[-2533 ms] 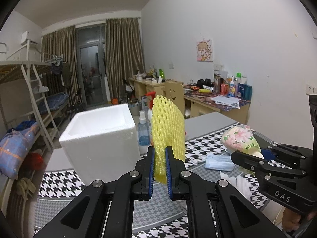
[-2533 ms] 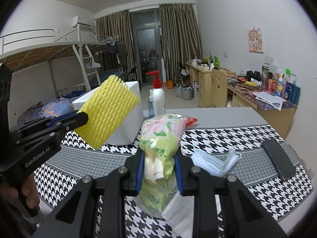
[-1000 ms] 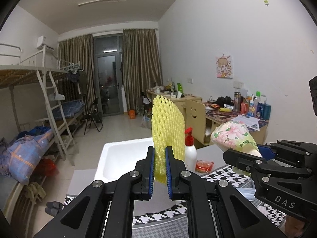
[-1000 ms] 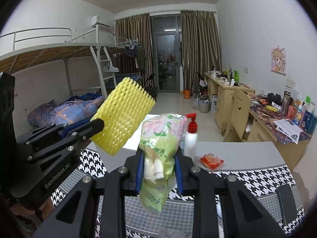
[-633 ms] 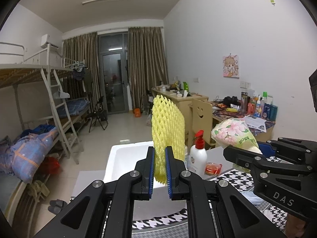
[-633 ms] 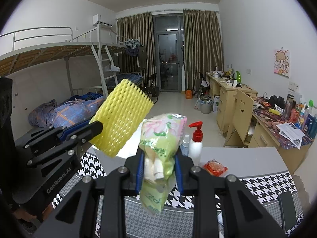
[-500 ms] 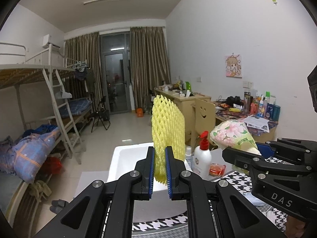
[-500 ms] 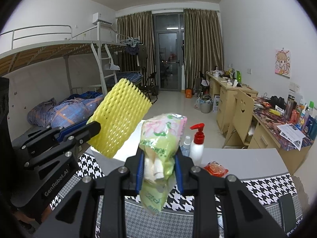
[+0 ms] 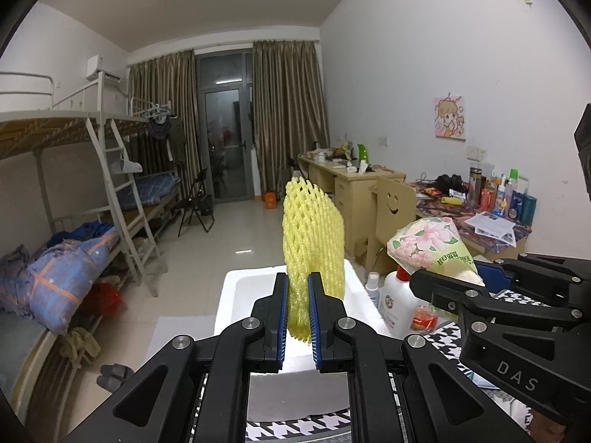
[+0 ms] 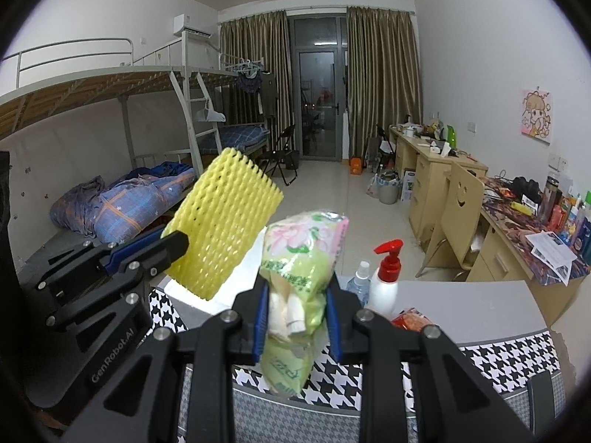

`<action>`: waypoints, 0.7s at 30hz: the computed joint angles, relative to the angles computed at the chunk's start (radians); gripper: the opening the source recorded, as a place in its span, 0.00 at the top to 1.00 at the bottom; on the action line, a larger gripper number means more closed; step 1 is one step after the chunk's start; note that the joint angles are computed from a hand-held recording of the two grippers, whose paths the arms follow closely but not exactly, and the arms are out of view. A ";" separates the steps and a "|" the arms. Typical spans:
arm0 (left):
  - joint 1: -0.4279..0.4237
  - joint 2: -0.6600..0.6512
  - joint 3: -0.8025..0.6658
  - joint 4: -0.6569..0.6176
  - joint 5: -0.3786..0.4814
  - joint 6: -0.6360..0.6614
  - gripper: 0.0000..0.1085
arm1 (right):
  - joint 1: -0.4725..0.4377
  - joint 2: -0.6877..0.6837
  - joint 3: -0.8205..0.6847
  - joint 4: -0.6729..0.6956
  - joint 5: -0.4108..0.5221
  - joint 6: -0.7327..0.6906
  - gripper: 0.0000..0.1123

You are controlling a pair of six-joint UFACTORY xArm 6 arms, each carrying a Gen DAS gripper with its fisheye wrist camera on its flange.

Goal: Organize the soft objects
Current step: 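Carry the sponge and wipes packet with both grippers over the white foam box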

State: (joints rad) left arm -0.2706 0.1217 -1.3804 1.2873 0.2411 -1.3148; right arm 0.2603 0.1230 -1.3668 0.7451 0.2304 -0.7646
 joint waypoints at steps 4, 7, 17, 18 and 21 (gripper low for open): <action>0.008 0.033 -0.031 -0.070 0.007 0.060 0.89 | 0.002 0.024 -0.029 -0.057 0.012 0.061 0.72; 0.017 0.058 -0.051 -0.146 0.004 0.127 0.89 | 0.001 0.040 -0.047 -0.094 0.019 0.097 0.72; 0.031 0.131 -0.108 -0.290 0.027 0.263 0.89 | -0.004 0.117 -0.130 -0.233 0.048 0.234 0.72; 0.034 0.136 -0.112 -0.299 0.027 0.273 0.89 | -0.006 0.122 -0.136 -0.242 0.056 0.245 0.72; 0.035 0.156 -0.129 -0.332 0.027 0.314 0.89 | -0.007 0.133 -0.150 -0.253 0.065 0.260 0.72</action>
